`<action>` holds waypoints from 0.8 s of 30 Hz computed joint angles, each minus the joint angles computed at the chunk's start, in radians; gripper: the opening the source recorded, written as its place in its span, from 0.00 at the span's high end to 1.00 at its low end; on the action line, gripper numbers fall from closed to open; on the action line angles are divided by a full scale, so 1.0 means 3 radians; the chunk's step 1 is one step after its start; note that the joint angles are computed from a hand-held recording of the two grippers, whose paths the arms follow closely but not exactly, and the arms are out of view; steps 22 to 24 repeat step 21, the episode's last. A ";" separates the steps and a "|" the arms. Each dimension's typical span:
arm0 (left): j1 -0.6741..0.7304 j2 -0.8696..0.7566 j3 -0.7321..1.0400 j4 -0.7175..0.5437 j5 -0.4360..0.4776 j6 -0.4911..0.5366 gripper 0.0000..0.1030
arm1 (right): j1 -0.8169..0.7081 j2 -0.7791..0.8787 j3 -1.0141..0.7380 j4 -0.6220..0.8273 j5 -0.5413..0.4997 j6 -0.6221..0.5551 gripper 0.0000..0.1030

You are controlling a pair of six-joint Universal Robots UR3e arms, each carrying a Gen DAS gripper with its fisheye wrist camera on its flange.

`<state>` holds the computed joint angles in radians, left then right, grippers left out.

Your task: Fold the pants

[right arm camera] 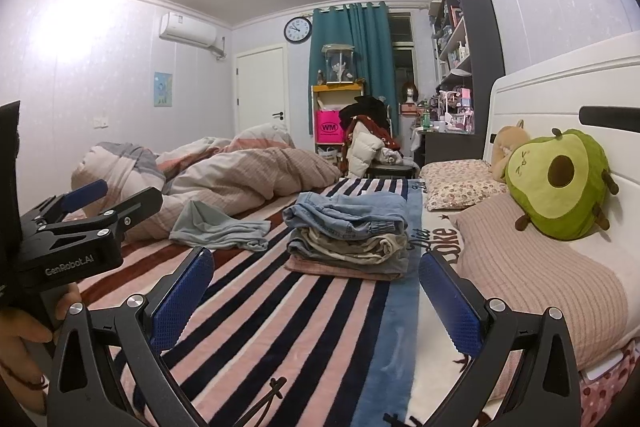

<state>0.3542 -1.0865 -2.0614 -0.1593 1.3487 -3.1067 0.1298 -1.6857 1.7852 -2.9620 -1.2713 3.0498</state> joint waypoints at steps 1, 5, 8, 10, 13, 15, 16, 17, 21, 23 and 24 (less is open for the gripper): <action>-0.0007 0.0003 -0.0002 -0.0003 0.0007 -0.0008 0.01 | 0.0002 -0.0002 -0.0001 0.0004 -0.0001 0.0006 0.01; -0.0007 -0.0001 0.0000 0.0001 0.0004 -0.0010 0.01 | -0.0012 -0.0008 0.0007 -0.0001 0.0019 0.0000 0.01; -0.0015 -0.0002 -0.0002 0.0005 0.0018 -0.0008 0.01 | -0.0012 -0.0007 0.0005 0.0003 0.0016 -0.0004 0.01; -0.0012 -0.0002 -0.0002 0.0002 0.0010 -0.0009 0.01 | -0.0012 -0.0007 0.0005 0.0004 0.0016 -0.0003 0.01; -0.0013 -0.0001 -0.0002 -0.0001 0.0013 -0.0009 0.01 | -0.0005 -0.0005 0.0003 0.0003 0.0005 0.0000 0.01; -0.0017 -0.0001 -0.0003 0.0004 0.0020 -0.0008 0.01 | -0.0004 -0.0006 0.0004 0.0002 0.0004 0.0005 0.01; -0.0015 -0.0003 -0.0002 0.0005 0.0015 -0.0010 0.01 | -0.0004 -0.0013 0.0009 0.0004 0.0004 0.0012 0.01; -0.0015 -0.0003 -0.0002 0.0005 0.0015 -0.0010 0.01 | -0.0005 -0.0013 0.0009 0.0005 0.0010 0.0012 0.01; -0.0095 -0.0060 0.0038 0.0030 0.0100 -0.0030 0.01 | -0.0004 -0.0006 0.0002 0.0003 0.0001 0.0004 0.01; -0.0095 -0.0060 0.0038 0.0030 0.0100 -0.0030 0.01 | -0.0004 -0.0006 0.0002 0.0003 0.0001 0.0004 0.01; -0.0095 -0.0060 0.0038 0.0030 0.0100 -0.0030 0.01 | -0.0004 -0.0006 0.0002 0.0003 0.0001 0.0004 0.01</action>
